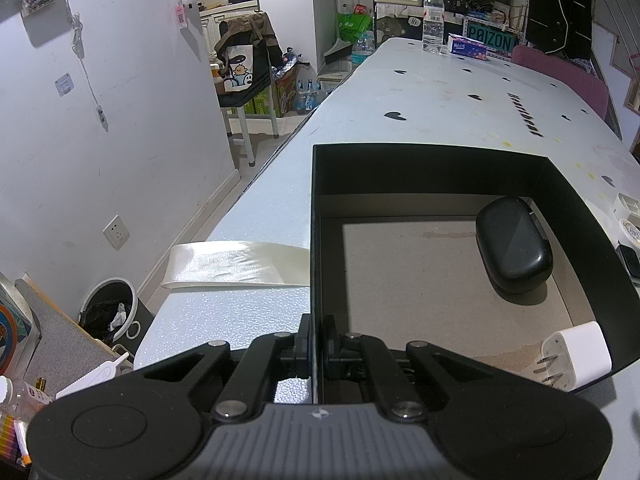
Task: Organize rigid objects
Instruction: 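Move the right gripper to the orange-handled scissors and grasp them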
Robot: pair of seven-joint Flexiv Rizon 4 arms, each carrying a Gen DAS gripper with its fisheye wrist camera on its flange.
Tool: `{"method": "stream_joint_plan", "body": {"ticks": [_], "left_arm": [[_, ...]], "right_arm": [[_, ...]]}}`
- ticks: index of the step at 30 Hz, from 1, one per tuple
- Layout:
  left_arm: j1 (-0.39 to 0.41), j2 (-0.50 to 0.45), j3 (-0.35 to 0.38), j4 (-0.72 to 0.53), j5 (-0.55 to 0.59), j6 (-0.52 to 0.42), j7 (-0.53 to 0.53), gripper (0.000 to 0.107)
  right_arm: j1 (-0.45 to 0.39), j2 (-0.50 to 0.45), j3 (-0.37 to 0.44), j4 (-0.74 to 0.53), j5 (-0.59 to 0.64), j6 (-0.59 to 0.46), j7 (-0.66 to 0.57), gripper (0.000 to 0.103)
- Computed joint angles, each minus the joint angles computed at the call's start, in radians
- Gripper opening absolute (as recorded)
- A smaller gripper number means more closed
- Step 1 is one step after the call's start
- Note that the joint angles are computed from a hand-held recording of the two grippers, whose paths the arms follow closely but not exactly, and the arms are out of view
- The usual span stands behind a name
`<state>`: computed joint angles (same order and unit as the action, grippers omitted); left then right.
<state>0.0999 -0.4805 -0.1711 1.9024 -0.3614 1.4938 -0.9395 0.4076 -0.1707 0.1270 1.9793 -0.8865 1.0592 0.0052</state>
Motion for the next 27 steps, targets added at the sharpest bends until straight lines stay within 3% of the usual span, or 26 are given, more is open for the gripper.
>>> {"method": "stream_joint_plan", "body": {"ticks": [4, 7, 12, 15, 19, 27], "left_arm": [[-0.001, 0.0, 0.001, 0.0, 0.001, 0.0, -0.002, 0.003], [0.0, 0.0, 0.0, -0.001, 0.001, -0.001, -0.001, 0.003], [0.001, 0.0, -0.001, -0.001, 0.001, -0.001, -0.001, 0.003], [0.0, 0.0, 0.0, -0.001, 0.001, -0.001, -0.001, 0.003], [0.0, 0.0, 0.0, -0.001, 0.001, -0.002, -0.001, 0.003], [-0.002, 0.0, 0.003, -0.002, 0.002, -0.003, -0.002, 0.003]], "right_arm": [[-0.026, 0.002, -0.032, 0.039, -0.083, 0.04, 0.112, 0.103], [-0.044, -0.022, -0.037, 0.041, -0.062, 0.046, 0.146, 0.103], [-0.064, -0.11, -0.028, -0.004, 0.163, 0.073, 0.089, 0.103], [-0.043, -0.161, -0.058, -0.037, 0.219, 0.064, 0.111, 0.1], [-0.021, -0.227, -0.07, -0.112, 0.294, 0.007, 0.069, 0.098], [0.051, -0.312, -0.118, -0.237, 0.259, -0.221, 0.028, 0.099]]}}
